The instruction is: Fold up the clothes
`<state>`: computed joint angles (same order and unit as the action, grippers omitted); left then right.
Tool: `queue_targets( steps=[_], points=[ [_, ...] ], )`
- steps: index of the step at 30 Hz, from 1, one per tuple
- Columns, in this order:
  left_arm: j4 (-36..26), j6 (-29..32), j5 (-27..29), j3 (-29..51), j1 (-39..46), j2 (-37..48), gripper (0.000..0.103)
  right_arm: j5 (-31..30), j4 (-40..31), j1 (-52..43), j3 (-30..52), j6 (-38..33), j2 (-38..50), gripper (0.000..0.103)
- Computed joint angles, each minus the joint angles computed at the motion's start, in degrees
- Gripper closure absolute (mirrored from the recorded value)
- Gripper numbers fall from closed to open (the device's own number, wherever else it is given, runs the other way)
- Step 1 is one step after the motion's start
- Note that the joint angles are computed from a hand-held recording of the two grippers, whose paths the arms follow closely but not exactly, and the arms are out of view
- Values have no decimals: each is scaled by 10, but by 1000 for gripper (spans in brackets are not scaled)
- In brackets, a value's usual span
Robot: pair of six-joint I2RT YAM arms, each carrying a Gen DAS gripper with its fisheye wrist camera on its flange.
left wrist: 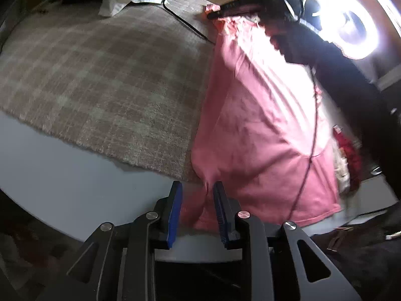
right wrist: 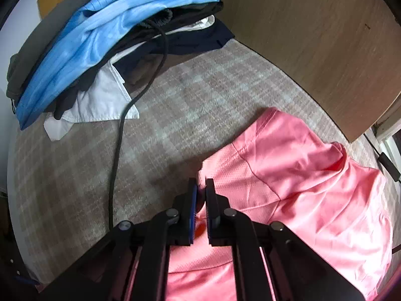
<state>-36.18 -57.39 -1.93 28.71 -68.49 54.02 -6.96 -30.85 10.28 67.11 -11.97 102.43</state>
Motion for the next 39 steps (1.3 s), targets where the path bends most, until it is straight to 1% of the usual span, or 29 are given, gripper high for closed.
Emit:
queue_targets(
  steps=[3,4,5,6,7,10,12,14,17,20,22,23,25,26,27,29,30,31,32,33,34,35,36,38,39],
  points=[
    [18,-8,-11,14,-34,35,79,-6,11,-2,-4,7,-6,97],
    [17,-8,-26,22,-50,50,80,-10,16,-4,-7,10,-10,97],
    [12,-7,-37,30,-61,63,89,-14,20,-5,-11,12,-15,98],
    [11,-7,-39,31,-62,67,101,-18,23,-6,-15,12,-17,98],
    [11,-8,-39,31,-62,70,102,-23,29,-8,-18,11,-19,99],
    [-10,-7,-66,52,-70,58,102,-42,51,-22,-36,16,-35,99],
    [-24,0,-81,72,-75,52,102,-66,63,-46,-51,24,-56,99],
    [-29,19,-83,103,-79,64,102,-86,69,-74,-68,30,-85,99],
    [-8,75,-59,153,-89,110,102,-132,81,-157,-119,36,-156,99],
    [25,131,-19,186,-99,168,102,-186,82,-279,-170,36,-211,99],
    [48,161,15,205,-107,216,102,-215,75,-374,-197,26,-226,99],
    [59,171,33,214,-112,244,102,-220,61,-414,-201,11,-220,99],
    [62,192,65,239,-122,303,102,-199,20,-464,-195,-29,-191,97],
    [59,193,70,240,-123,310,101,-177,-1,-474,-188,-43,-178,96],
    [55,192,73,239,-123,313,101,-165,-13,-485,-184,-52,-173,93],
    [49,188,77,235,-121,308,101,-173,-20,-508,-181,-67,-183,92],
    [46,184,77,231,-118,298,101,-191,-21,-513,-177,-76,-195,90],
    [38,180,72,227,-115,281,101,-207,-21,-514,-171,-85,-207,83],
    [28,175,67,223,-112,264,101,-220,-20,-509,-163,-90,-213,79],
    [21,171,61,220,-111,252,101,-226,-15,-492,-148,-94,-208,70],
    [10,163,52,214,-111,236,101,-221,-6,-468,-132,-92,-198,65],
    [-1,158,46,207,-105,219,101,-207,5,-448,-116,-89,-178,65],
    [-13,143,37,213,-111,218,101,-192,14,-431,-98,-87,-150,65],
    [-33,108,15,200,-120,197,101,-163,25,-401,-55,-86,-92,65],
    [-33,89,8,204,-128,206,101,-150,27,-387,-30,-87,-63,65]
  ],
)
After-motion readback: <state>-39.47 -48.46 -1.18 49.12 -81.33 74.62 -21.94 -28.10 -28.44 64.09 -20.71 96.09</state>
